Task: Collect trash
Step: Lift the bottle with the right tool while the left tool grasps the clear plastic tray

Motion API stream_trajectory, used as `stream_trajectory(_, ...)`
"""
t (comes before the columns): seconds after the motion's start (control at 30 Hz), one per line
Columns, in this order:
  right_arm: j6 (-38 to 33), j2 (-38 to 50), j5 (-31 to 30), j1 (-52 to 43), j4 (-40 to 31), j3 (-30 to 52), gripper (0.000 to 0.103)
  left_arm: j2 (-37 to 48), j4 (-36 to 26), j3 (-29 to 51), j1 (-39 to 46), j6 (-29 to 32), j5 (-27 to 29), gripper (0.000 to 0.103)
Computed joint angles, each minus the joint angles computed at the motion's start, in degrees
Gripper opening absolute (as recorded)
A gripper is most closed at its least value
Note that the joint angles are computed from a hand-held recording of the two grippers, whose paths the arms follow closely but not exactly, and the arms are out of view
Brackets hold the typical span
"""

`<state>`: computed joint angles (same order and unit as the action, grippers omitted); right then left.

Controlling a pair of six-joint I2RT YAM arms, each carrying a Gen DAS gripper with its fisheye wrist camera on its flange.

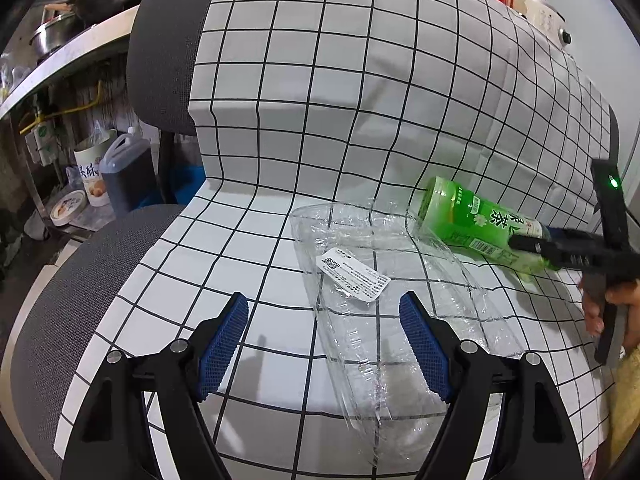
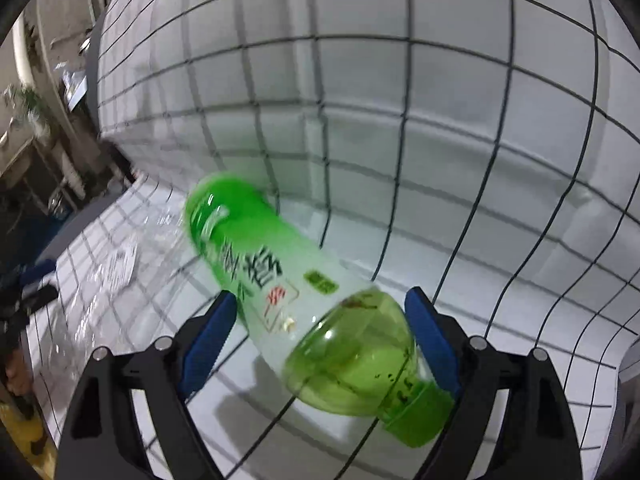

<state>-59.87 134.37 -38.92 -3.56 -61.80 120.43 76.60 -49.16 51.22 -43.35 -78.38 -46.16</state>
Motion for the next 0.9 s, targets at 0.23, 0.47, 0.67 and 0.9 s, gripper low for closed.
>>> stream_trajectory(0.23,-0.95,-20.82,1.83,-5.17,15.03,-29.86,0.069,-0.36,-0.07,-0.49,-2.28,-2.12,0.76,0.078)
stream_trajectory(0.47,6.96,-36.68,3.02,-15.50,25.72,-49.49,0.068,4.21,1.52,1.66,-0.51,1.62,5.40,0.056)
stream_trajectory(0.67,7.78,-41.55,1.57,-25.72,29.74,-57.03,0.068,6.72,2.48,2.86,-1.76,4.14,8.93,0.012)
stream_trajectory(0.9,7.00,-41.08,0.48,-35.01,27.40,-58.14,0.068,10.42,1.24,8.87,-12.24,3.77,7.73,0.009)
